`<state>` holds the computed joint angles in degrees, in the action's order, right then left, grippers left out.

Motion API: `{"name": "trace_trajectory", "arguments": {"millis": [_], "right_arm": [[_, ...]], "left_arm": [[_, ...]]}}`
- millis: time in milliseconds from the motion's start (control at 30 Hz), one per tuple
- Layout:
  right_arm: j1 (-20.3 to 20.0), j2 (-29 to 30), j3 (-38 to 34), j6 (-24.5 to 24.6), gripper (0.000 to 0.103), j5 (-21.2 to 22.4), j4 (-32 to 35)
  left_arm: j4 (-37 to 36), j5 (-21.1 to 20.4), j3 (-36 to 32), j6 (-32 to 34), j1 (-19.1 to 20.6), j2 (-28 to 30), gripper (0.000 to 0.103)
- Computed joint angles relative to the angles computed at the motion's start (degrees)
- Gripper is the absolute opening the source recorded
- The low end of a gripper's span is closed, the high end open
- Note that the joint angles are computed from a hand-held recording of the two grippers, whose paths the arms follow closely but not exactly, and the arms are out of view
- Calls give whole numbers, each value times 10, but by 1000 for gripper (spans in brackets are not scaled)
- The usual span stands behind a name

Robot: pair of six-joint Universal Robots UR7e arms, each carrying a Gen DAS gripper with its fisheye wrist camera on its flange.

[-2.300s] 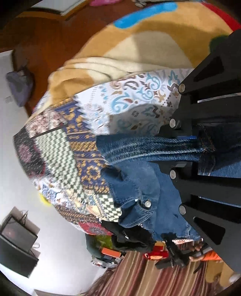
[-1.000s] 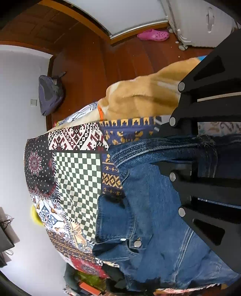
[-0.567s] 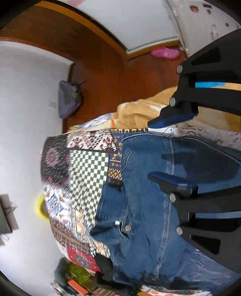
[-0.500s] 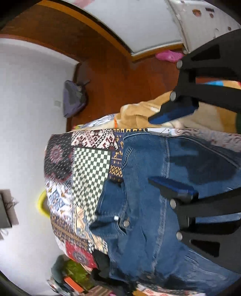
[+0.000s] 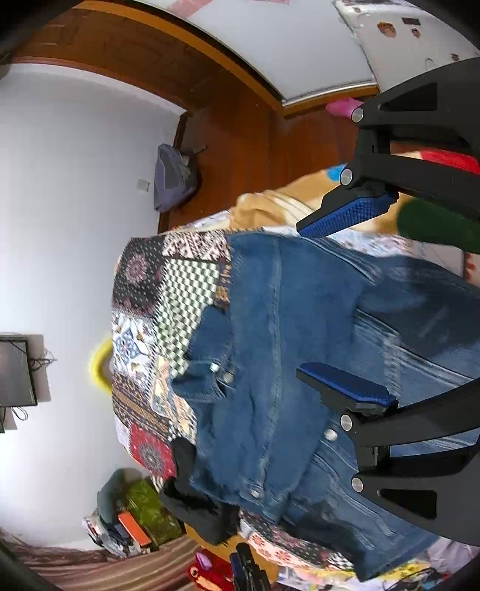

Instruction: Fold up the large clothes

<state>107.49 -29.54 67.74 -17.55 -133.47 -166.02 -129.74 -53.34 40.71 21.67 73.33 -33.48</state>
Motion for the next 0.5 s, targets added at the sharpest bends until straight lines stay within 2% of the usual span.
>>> {"name": "trace_trajectory", "arguments": {"millis": [167,267,367,433,500], "right_arm": [[-1,-15,50,32,67,-4,5],[-6,-33,96,62,66,5,-2],[-11,-46,139,93,67,10,-23],[-16,-58,167,120,66,24,-26],[-21,-66,189,147,66,30,-23]], "left_arm": [[-20,4,104,-2,5,-52,64],[-8,-3,152,-16,11,-78,65],[-31,21,203,-12,14,-97,65],[-25,26,221,-25,19,-104,65],[1,14,222,-54,27,-109,65]]}}
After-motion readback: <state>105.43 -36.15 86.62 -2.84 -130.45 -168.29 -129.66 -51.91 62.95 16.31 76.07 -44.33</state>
